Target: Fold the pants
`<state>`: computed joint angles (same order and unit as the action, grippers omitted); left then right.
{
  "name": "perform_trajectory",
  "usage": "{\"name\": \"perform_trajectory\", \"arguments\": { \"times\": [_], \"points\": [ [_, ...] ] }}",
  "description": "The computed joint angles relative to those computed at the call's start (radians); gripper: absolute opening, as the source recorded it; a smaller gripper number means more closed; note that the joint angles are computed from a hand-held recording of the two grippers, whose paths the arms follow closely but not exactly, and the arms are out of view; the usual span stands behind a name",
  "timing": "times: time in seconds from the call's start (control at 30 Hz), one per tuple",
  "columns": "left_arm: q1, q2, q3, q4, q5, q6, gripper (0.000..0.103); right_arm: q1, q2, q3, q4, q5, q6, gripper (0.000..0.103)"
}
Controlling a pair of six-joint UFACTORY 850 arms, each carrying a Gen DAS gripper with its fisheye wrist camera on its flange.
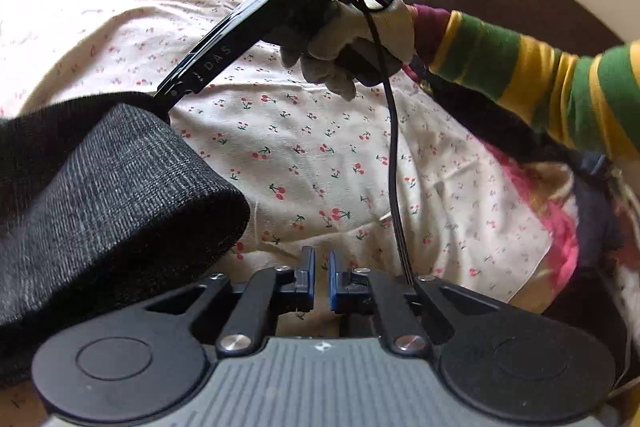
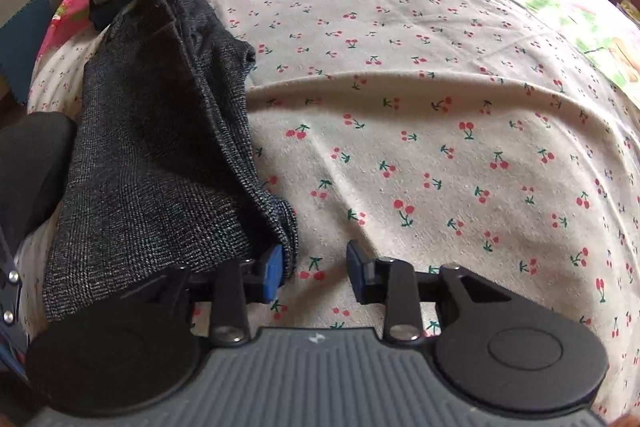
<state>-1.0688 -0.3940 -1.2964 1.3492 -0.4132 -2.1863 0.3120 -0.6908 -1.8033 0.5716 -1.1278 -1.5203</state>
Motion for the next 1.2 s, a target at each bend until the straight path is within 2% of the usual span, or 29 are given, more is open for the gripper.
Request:
{"name": "perform_trajectory", "arguments": {
  "times": [0.03,0.07,0.13,0.17,0.27,0.33,0.37,0.4,0.47,0.57,0.63,0.67,0.73,0.77,0.83,0.9,0.93,1.0,1.07,1.13,1.17,1.2],
  "points": [
    [-0.002,0.002,-0.004,-0.046,-0.004,0.063,0.021,-0.009,-0.015,-0.025,0.020,-0.036,0.063,0.035],
    [0.006,0.019,0.010,-0.075,0.032,0.084,0.021,-0.020,-0.018,-0.031,0.055,-0.059,0.094,0.034],
    [0.015,0.066,0.061,-0.040,0.086,0.007,0.023,-0.039,0.007,0.001,0.092,-0.061,0.127,0.035],
    [0.012,0.087,0.085,-0.031,0.081,-0.006,0.026,-0.047,0.042,0.046,0.105,-0.036,0.114,0.035],
    [-0.016,0.153,0.132,-0.133,-0.043,0.125,0.029,-0.057,0.117,0.139,0.111,0.079,0.143,0.037],
    [-0.031,0.202,0.173,-0.169,-0.168,0.155,0.033,-0.063,0.119,0.140,0.108,0.134,0.239,0.038],
    [-0.038,0.230,0.200,-0.178,-0.243,0.149,0.036,-0.064,0.126,0.153,0.112,0.201,0.304,0.039],
    [-0.045,0.261,0.232,-0.181,-0.310,0.128,0.039,-0.061,0.138,0.164,0.115,0.235,0.327,0.036],
    [-0.056,0.322,0.298,-0.210,-0.450,0.068,0.045,-0.043,0.188,0.212,0.182,0.259,0.247,0.036],
    [-0.063,0.405,0.402,-0.248,-0.571,-0.053,0.049,0.026,0.248,0.272,0.279,0.187,0.087,0.038],
    [-0.061,0.451,0.471,-0.291,-0.623,-0.131,0.051,0.103,0.245,0.277,0.301,0.111,0.031,0.048],
    [-0.060,0.475,0.504,-0.300,-0.623,-0.171,0.052,0.137,0.242,0.281,0.310,0.101,0.007,0.051],
    [-0.063,0.513,0.561,-0.287,-0.611,-0.259,0.059,0.229,0.224,0.277,0.306,0.115,-0.049,0.067],
    [-0.061,0.526,0.587,-0.289,-0.607,-0.293,0.061,0.277,0.203,0.265,0.299,0.123,-0.078,0.069],
    [-0.051,0.536,0.612,-0.293,-0.583,-0.274,0.063,0.340,0.152,0.219,0.258,0.104,-0.084,0.069],
    [-0.039,0.519,0.612,-0.315,-0.602,-0.199,0.071,0.399,0.110,0.193,0.194,0.157,-0.084,0.070],
    [-0.032,0.515,0.613,-0.321,-0.605,-0.166,0.074,0.419,0.094,0.182,0.163,0.185,-0.077,0.070],
    [-0.027,0.516,0.625,-0.311,-0.603,-0.142,0.081,0.428,0.069,0.160,0.162,0.177,-0.058,0.070],
    [-0.020,0.521,0.637,-0.301,-0.581,-0.151,0.080,0.424,0.078,0.164,0.186,0.160,-0.038,0.049],
    [-0.023,0.525,0.645,-0.285,-0.578,-0.153,0.078,0.426,0.114,0.198,0.188,0.212,-0.012,0.024],
    [-0.028,0.534,0.652,-0.269,-0.585,-0.167,0.067,0.425,0.119,0.192,0.182,0.215,0.034,0.019],
    [-0.031,0.544,0.656,-0.267,-0.596,-0.164,0.053,0.423,0.117,0.177,0.181,0.210,0.077,0.008]
  ]
}}
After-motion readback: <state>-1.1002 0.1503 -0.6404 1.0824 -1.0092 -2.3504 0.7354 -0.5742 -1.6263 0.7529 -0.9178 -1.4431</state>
